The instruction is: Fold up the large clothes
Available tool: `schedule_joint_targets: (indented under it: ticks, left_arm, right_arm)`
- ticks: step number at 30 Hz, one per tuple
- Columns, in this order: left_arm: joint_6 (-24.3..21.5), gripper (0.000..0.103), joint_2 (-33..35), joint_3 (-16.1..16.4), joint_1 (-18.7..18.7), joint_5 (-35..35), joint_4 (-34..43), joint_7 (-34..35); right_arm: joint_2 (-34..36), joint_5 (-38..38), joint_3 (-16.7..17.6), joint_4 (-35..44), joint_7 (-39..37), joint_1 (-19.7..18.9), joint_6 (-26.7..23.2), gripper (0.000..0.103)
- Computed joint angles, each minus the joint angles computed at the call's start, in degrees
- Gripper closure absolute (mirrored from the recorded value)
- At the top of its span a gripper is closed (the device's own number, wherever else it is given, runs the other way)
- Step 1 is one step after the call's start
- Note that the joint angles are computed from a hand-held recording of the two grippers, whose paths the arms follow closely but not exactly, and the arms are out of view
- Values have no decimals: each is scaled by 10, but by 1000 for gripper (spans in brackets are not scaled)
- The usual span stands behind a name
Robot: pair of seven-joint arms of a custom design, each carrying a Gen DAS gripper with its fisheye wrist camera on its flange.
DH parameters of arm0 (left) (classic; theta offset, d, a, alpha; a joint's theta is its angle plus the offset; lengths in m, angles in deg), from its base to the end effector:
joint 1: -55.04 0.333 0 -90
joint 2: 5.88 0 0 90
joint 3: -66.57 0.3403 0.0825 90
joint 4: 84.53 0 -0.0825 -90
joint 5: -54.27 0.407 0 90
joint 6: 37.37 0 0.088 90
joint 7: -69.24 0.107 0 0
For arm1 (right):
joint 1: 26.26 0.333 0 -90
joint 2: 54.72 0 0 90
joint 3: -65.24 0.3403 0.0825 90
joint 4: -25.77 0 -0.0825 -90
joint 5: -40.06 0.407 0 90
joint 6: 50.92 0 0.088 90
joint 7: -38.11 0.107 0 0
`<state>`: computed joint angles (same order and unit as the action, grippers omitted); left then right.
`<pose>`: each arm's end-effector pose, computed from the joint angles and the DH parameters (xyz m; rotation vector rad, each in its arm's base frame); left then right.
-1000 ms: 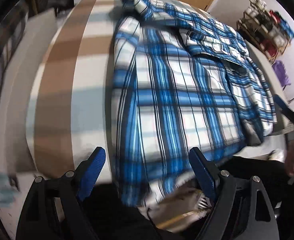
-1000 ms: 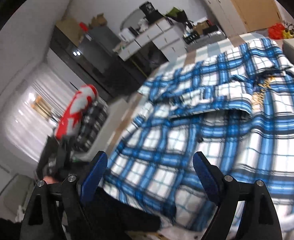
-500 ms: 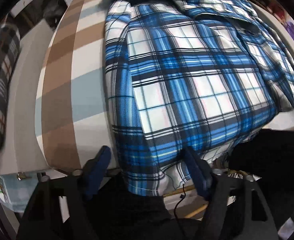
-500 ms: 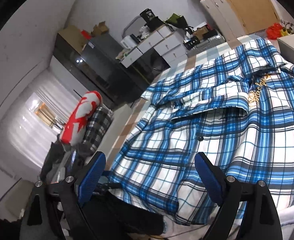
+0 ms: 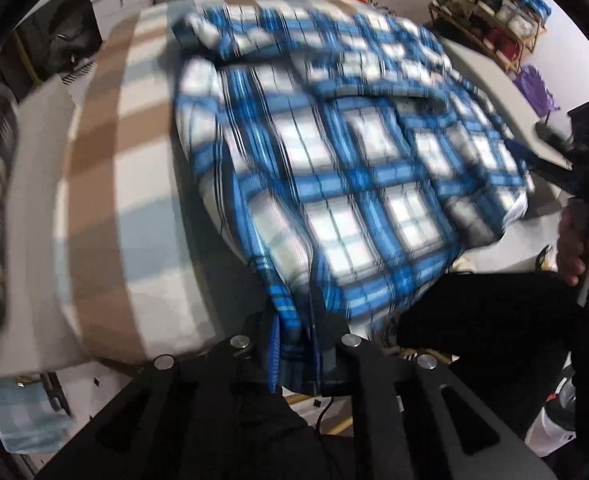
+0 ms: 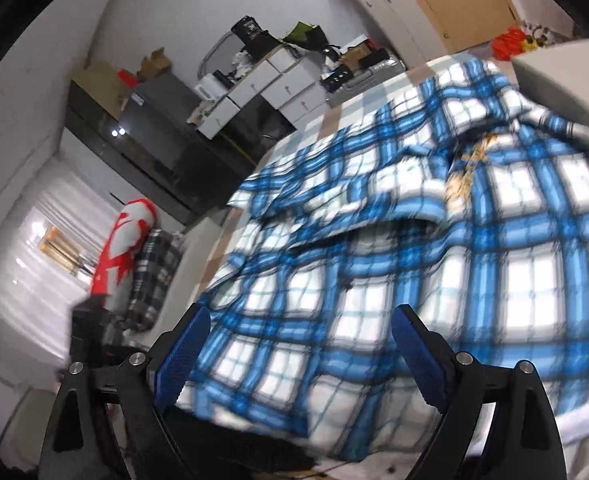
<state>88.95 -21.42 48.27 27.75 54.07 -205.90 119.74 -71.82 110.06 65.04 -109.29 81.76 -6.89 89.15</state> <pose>0.3573 -0.3858 0.5742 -2.0041 2.2341 -0.5157 0.4711 0.1649 0.4992 -1.7431 1.2867 0.2425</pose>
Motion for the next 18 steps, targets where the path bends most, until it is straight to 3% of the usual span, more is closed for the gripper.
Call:
schedule_joint_targets:
  ticks: [2,3,4,6,9,13,17,18]
  left_arm:
    - [17,67,-8,11,3,-2,9,21]
    - [31,29,-2,15,7,0,20,34]
    - [51,14,2,16,11,7,23,42]
    - [112,14,36,13,28,41,47,42]
    - [112,14,152,12,40,52,152,41]
    - [47,14,299,21,38,115,297,1]
    - [-32,15,382,29,55,67,376,-17]
    - [-19,15,382,34,56,73,371,-23]
  right_arm:
    - [27,-66,14,37,30,-12,33,10]
    - [45,-113,24,60,57,-18,57,10]
    - [68,-159,30,88,85,-23,73,10]
    - [121,-234,35,149,136,-29,82,4]
    - [235,-440,40,277,302,-32,60,4]
    - [355,-603,20,421,407,-4,-1,6]
    - [470,-700,-1,574,450,20,-129,7]
    - [489,-703,1,597,444,20,-147,4]
